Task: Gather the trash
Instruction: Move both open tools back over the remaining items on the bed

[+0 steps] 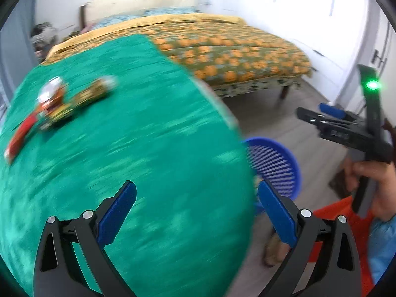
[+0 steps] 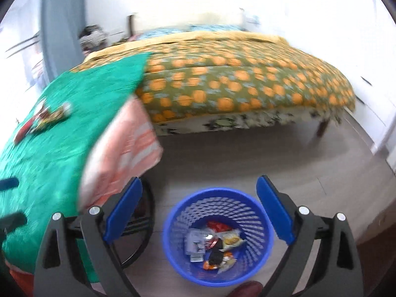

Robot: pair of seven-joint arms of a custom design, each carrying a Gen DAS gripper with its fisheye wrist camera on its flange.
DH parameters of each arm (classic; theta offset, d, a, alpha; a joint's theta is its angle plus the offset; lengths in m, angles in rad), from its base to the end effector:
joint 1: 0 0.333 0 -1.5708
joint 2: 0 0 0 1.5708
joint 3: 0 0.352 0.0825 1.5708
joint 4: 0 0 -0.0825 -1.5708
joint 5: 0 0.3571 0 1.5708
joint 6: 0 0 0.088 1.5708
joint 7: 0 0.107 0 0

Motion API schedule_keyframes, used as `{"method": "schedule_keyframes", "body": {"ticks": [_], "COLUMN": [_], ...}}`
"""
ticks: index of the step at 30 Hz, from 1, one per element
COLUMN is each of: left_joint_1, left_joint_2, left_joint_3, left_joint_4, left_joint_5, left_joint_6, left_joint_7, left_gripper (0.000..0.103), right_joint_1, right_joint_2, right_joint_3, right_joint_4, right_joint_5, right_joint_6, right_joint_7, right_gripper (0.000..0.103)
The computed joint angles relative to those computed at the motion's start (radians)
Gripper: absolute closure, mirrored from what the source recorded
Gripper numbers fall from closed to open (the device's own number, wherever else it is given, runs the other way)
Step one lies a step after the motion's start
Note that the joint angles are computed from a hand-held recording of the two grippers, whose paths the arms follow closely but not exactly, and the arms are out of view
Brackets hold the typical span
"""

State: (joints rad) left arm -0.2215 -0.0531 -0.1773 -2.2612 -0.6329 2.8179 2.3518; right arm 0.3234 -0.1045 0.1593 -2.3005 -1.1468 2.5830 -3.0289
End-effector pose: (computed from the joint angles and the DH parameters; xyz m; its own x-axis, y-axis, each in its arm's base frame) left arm 0.4970 -0.1793 0.4975 -0.6062 -0.7948 0.0295 -0.6259 0.4538 -0.6343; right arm 0.4336 0.2478 0.4742 -0.2766 -0.9600 -0.0431 -0.6314 0.2154 -0.7449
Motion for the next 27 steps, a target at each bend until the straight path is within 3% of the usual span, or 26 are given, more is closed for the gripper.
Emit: {"method": "schedule_keyframes", "body": {"ticks": [4, 8, 12, 16, 20, 24, 27], "left_joint_1": [0.045, 0.094, 0.145, 0.199, 0.255, 0.313, 0.338], "left_joint_2": [-0.034, -0.036, -0.013, 0.017, 0.058, 0.123, 0.202], "left_joint_3": [0.049, 0.094, 0.122, 0.134, 0.138, 0.127, 0.114], "left_joint_4": [-0.048, -0.057, -0.035, -0.004, 0.056, 0.154, 0.248], "left_joint_5": [0.012, 0.027, 0.024, 0.009, -0.031, -0.045, 0.054], "left_joint_6": [0.024, 0.029, 0.028, 0.020, -0.039, -0.099, -0.076], "left_joint_7": [0.041, 0.078, 0.116, 0.147, 0.198, 0.252, 0.204], "left_gripper": [0.006, 0.006, 0.006, 0.006, 0.006, 0.006, 0.006], "right_joint_1": [0.069, 0.154, 0.210, 0.220, 0.228, 0.251, 0.280], "right_joint_2": [0.102, 0.213, 0.329, 0.480, 0.653, 0.713, 0.713], "right_joint_3": [0.038, 0.037, 0.027, 0.030, 0.031, 0.004, -0.034], "right_joint_4": [0.110, 0.242, 0.417, 0.650, 0.881, 0.936, 0.931], "right_joint_5": [-0.025, 0.016, 0.130, 0.319, 0.469, 0.551, 0.579], "right_joint_6": [-0.010, -0.003, 0.000, -0.008, -0.084, -0.082, -0.072], "right_joint_7": [-0.055, -0.192, -0.390, -0.609, -0.788, -0.823, -0.831], "right_gripper": [0.012, 0.012, 0.009, 0.006, 0.006, 0.006, 0.006]}}
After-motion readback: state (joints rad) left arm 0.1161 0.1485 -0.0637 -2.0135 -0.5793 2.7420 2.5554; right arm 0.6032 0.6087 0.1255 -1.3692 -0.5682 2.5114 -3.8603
